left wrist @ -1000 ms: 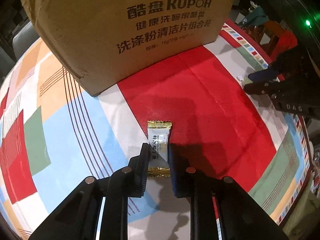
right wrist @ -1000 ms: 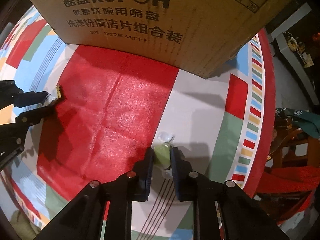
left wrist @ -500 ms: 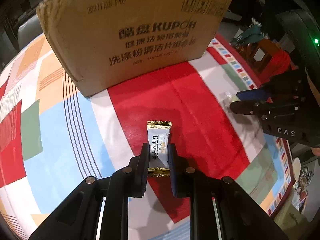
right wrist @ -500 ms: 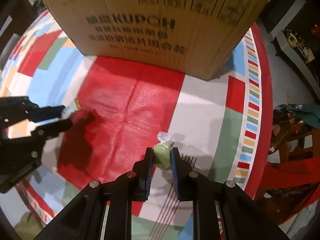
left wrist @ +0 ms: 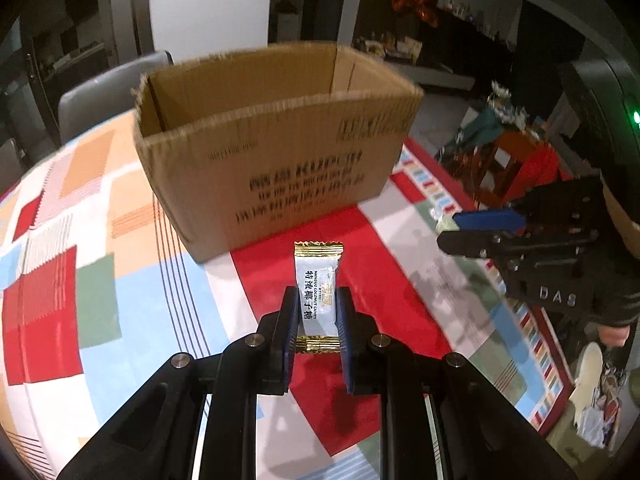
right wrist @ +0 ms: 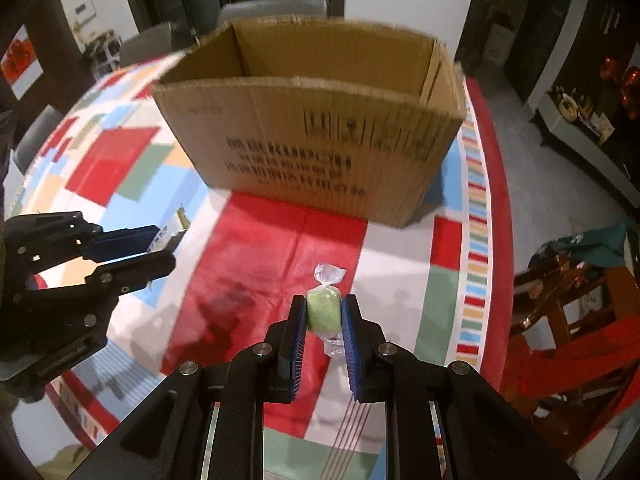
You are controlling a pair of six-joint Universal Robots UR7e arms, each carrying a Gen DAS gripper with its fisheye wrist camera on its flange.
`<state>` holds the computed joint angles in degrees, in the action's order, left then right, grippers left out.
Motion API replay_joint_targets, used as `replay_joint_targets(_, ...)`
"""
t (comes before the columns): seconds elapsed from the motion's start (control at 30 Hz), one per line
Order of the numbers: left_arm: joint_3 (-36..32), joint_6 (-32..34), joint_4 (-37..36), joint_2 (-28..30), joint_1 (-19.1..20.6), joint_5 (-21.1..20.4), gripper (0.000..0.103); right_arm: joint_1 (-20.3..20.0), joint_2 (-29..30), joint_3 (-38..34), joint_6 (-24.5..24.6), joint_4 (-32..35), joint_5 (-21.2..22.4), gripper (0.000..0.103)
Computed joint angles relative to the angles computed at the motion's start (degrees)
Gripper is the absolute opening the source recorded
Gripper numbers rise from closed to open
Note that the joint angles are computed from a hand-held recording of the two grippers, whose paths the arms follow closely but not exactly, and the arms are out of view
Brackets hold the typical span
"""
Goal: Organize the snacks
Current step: 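Carry both items over the box and open both grippers to drop them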
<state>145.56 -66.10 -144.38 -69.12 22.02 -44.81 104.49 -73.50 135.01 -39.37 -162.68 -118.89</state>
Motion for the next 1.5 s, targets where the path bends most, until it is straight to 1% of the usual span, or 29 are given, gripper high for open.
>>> replay_joint_targets(0.07,-0.1,-0.6,0.9,-1.2,-0.8,1.0,0.019,0.3,-0.5,-0.4,0.0,-0.5,1.1,0.019)
replay_joint_targets(0.17,-0.3,-1.4,1.6,-2.6,-2.0,3.1,0.019,1.0,-1.6,0.2,-0.8,-3.5,2.9,0.019)
replay_joint_targets(0.3,-0.6,-3.2,4.7,-4.9,-3.3,6.2,0.019,1.3,-2.0,0.3,-0.5,-5.9,5.1,0.019)
replay_joint_targets(0.43,-1.6,-5.2,9.9,-7.0,-4.3,9.2,0.019,1.9,-2.0,0.1,-0.4,-8.6,6.8,0.019)
replay_joint_targets(0.6,-2.9,-5.3,12.5,-8.2,-4.1,12.0,0.019,2.8,-1.8,-1.1,0.0,-10.4,9.0,0.019)
replay_joint_targets(0.7,-3.9,-5.7,14.6,-9.0,-3.9,13.2,0.019,3.5,-1.1,-1.9,0.3,-11.7,9.5,0.019)
replay_joint_targets(0.93,-5.7,-3.1,12.6,-9.4,-1.0,15.4,0.019,5.2,1.2,-5.1,1.1,-13.2,9.6,0.019)
replay_joint_targets(1.23,-9.8,0.7,13.6,-8.0,3.7,17.8,0.019,6.2,5.8,-10.7,2.0,-12.6,8.6,0.019)
replay_joint_targets(1.5,-13.2,4.8,12.4,-5.7,8.5,16.8,0.020,5.8,9.7,-15.2,3.5,-11.9,6.6,0.019)
